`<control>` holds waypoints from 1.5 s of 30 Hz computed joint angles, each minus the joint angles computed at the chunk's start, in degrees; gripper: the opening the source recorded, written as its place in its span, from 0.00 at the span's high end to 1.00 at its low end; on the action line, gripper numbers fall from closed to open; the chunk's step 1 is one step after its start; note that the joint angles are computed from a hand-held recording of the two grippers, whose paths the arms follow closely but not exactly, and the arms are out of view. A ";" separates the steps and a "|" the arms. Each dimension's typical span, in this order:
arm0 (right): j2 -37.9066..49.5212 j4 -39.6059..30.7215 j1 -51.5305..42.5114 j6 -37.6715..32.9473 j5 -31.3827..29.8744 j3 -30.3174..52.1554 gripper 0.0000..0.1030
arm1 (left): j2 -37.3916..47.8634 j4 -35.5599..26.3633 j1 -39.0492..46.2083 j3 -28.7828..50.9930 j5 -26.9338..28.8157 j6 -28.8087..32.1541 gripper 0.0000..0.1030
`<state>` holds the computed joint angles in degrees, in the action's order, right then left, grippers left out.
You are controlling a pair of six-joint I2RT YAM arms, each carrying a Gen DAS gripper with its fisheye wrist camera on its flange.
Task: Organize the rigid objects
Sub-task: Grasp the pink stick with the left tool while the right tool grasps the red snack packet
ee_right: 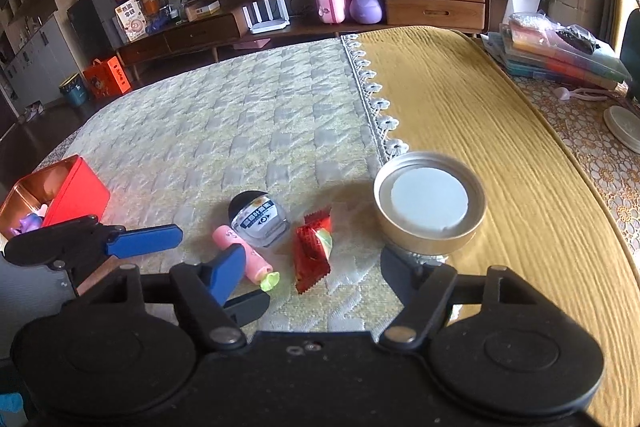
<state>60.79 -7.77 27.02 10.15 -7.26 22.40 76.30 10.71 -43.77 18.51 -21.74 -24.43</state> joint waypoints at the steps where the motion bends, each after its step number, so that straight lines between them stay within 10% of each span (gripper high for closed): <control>1: 0.95 0.65 -0.25 -0.22 -0.22 0.17 0.30 | 0.68 0.73 0.03 0.06 -0.12 0.28 0.17; 29: 4.32 6.87 1.83 1.27 2.07 -1.48 0.81 | 4.53 7.54 -1.03 -1.11 -1.48 4.67 0.43; 45: -17.69 -11.14 7.50 5.89 3.59 -1.77 0.81 | -18.69 -15.43 -7.32 -3.51 -6.32 -6.32 0.43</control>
<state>43.10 -18.91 34.52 16.04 -3.66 20.63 57.61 -4.72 -51.09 15.00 -28.06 -30.75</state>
